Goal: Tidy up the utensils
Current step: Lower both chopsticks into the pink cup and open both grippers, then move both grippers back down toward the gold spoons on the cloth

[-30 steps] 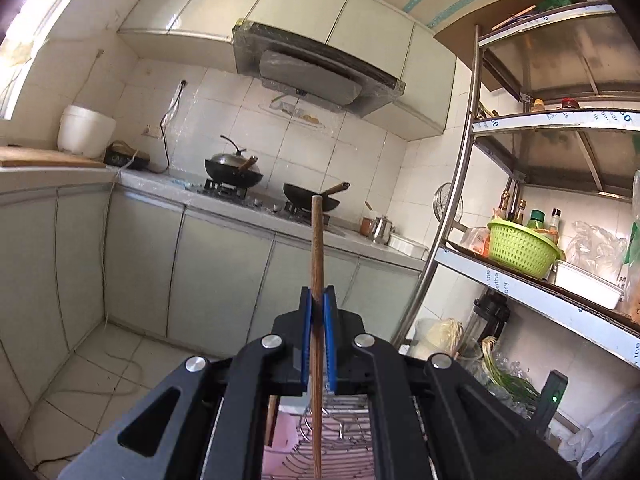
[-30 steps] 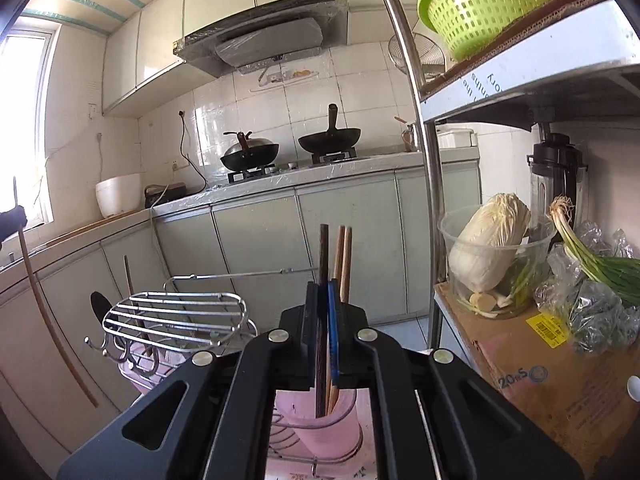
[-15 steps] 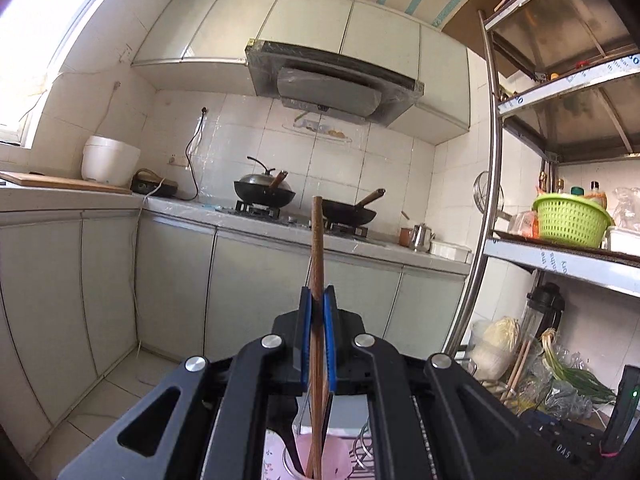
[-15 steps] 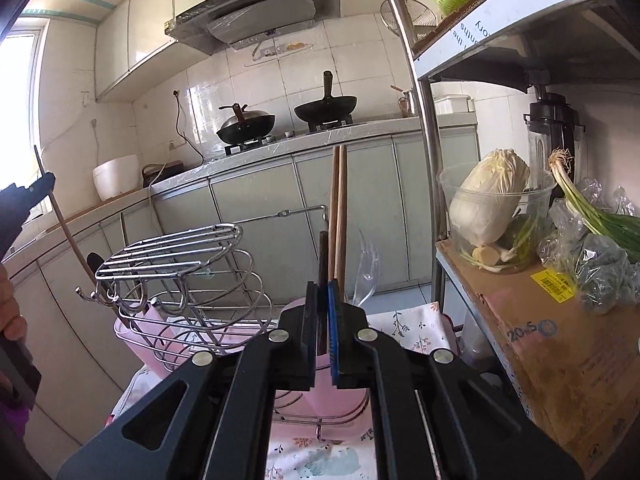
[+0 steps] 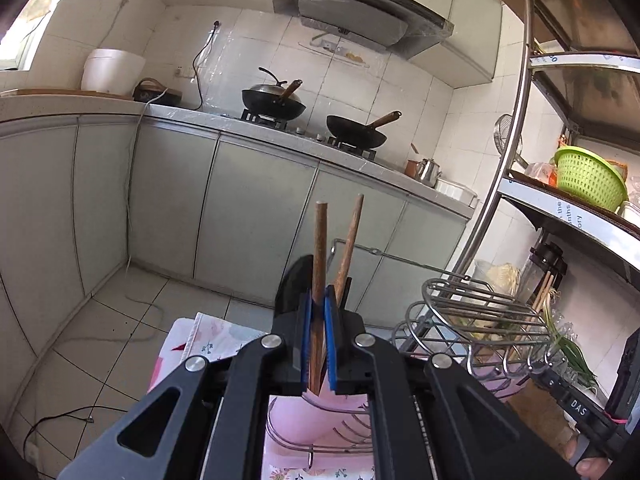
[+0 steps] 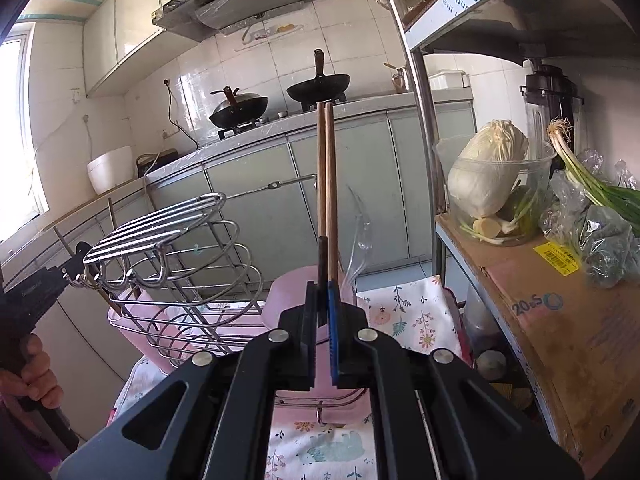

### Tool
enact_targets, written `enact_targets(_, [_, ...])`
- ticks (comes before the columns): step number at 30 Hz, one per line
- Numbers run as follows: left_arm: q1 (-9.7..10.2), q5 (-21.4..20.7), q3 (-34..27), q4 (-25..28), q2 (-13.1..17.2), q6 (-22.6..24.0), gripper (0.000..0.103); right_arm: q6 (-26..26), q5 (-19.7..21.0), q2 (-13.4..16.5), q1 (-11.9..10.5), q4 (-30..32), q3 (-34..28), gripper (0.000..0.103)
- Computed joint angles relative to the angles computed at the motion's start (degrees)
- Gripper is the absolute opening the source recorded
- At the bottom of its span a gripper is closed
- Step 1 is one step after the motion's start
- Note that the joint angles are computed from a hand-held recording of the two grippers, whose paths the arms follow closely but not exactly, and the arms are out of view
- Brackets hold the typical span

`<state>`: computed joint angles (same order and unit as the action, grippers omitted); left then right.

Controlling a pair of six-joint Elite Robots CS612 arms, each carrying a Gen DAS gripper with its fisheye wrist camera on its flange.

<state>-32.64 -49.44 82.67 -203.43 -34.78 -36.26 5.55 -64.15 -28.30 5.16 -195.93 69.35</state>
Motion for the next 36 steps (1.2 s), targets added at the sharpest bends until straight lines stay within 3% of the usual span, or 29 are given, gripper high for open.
enact_targets(5, [0.99, -3.1, 0.9, 0.4, -0.5, -4.4, 0.007, -0.1, 1.2, -0.5, -0.1, 1.5, 0.4, 0.006])
enact_targets(9, [1.09, -3.8, 1.5, -0.5, -0.9, -4.1, 0.015, -0.8, 1.1, -1.0, -0.1, 2.0, 1.2, 0.008])
enact_targets(10, [1.06, -3.8, 1.7, -0.6, -1.0, -4.1, 0.016, -1.0, 1.2, -1.1, -0.1, 2.0, 1.5, 0.01])
enact_targets(12, [1.09, -4.2, 2.0, -0.9, -1.2, -4.2, 0.019, -0.8, 1.2, -1.3, -0.2, 1.5, 2.0, 0.028])
enact_targets(15, [1.11, -5.2, 2.6, -1.3, -1.8, -5.2, 0.03, 0.1, 1.5, -1.6, -0.4, 0.4, 2.9, 0.037])
enact_targets(17, [0.92, -4.4, 3.1, -2.0, -2.0, -6.2, 0.034, 0.3, 1.7, -1.9, -0.5, 0.1, 3.7, 0.037])
enact_targets(27, [0.16, -3.5, 6.8, -4.2, -3.4, -8.5, 0.034, 1.0, 4.1, -3.8, -1.3, 1.5, 8.6, 0.038])
enact_targets(36, [-1.22, -6.8, 9.7, 0.8, -3.7, -12.7, 0.034, -2.2, 4.4, -4.8, -0.8, 8.1, 11.8, 0.038])
